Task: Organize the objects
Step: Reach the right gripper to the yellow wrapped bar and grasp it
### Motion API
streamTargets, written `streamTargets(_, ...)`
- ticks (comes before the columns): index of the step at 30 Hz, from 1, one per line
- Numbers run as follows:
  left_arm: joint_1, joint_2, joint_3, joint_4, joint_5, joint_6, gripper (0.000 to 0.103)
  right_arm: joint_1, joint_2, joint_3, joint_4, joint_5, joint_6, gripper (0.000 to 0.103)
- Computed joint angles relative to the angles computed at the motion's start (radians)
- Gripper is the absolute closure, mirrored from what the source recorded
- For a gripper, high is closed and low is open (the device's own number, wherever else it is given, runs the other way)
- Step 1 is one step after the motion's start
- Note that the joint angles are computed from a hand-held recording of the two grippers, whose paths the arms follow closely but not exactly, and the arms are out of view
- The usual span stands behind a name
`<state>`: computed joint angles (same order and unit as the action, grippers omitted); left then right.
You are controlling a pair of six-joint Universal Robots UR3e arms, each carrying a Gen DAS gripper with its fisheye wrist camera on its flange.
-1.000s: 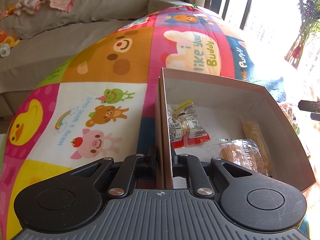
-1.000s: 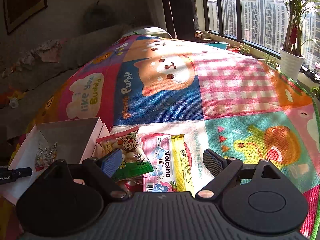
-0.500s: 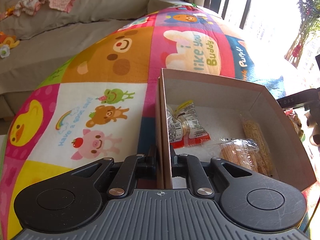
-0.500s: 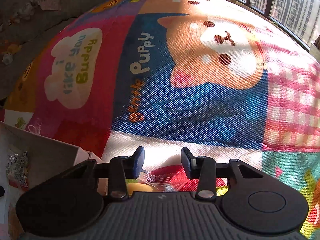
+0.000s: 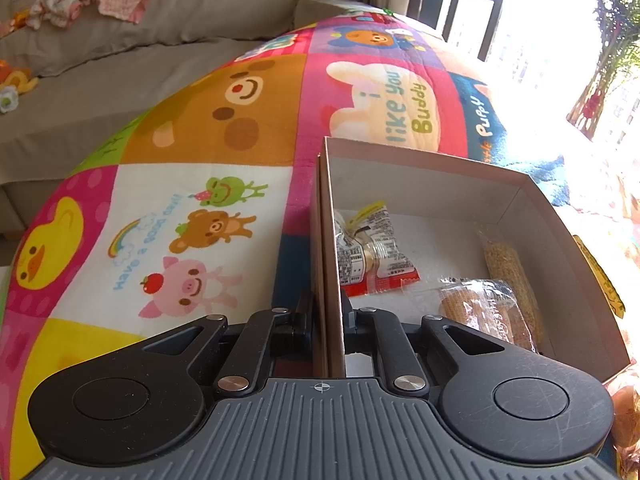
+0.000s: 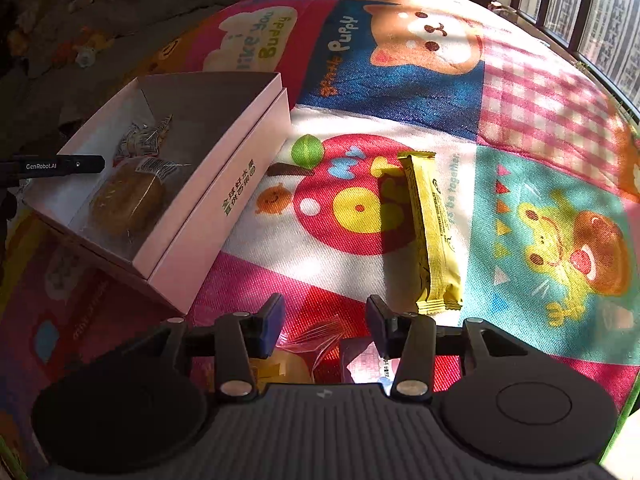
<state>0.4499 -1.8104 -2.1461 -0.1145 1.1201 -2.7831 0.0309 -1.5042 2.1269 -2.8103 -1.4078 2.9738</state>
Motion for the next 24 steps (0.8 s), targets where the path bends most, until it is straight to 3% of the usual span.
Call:
streamTargets(1, 0.000, 0.001, 0.000, 0.000, 0.000, -0.001, 0.090, -0.011, -0.077, 0.072, -0.041, -0.005, 0.007, 0.029)
streamTargets(2, 0.000, 0.001, 0.000, 0.000, 0.000, -0.001, 0.090, -0.021, -0.148, 0.134, -0.072, -0.012, 0.011, 0.026)
streamTargets(4, -0.001, 0.001, 0.000, -0.001, 0.000, -0.002, 0.090, -0.028, -0.282, 0.217, -0.061, -0.041, 0.027, 0.025)
streamTargets(6, -0.001, 0.002, -0.001, -0.001, 0.000, -0.002, 0.090, -0.074, -0.388, 0.270, 0.009, 0.001, 0.044, 0.024)
streamTargets(10, -0.005, 0.005, -0.007, 0.002, 0.002, 0.002, 0.090, -0.054, -0.492, 0.374, 0.052, -0.024, 0.070, 0.024)
streamTargets(13, -0.008, 0.008, -0.007, 0.001, 0.004, 0.004, 0.090, 0.040, -0.403, 0.378, -0.099, -0.160, 0.087, 0.024)
streamTargets(17, -0.008, 0.009, -0.013, 0.011, 0.005, -0.011, 0.090, -0.007, -0.241, 0.258, -0.185, -0.120, 0.076, 0.026)
streamTargets(20, -0.010, 0.008, -0.013, 0.014, 0.006, -0.027, 0.090, 0.027, 0.011, 0.047, -0.232, -0.145, 0.076, 0.026)
streamTargets(24, -0.014, 0.008, -0.022, 0.027, 0.010, -0.023, 0.090, 0.066, 0.325, -0.283, -0.182, -0.184, 0.113, 0.029)
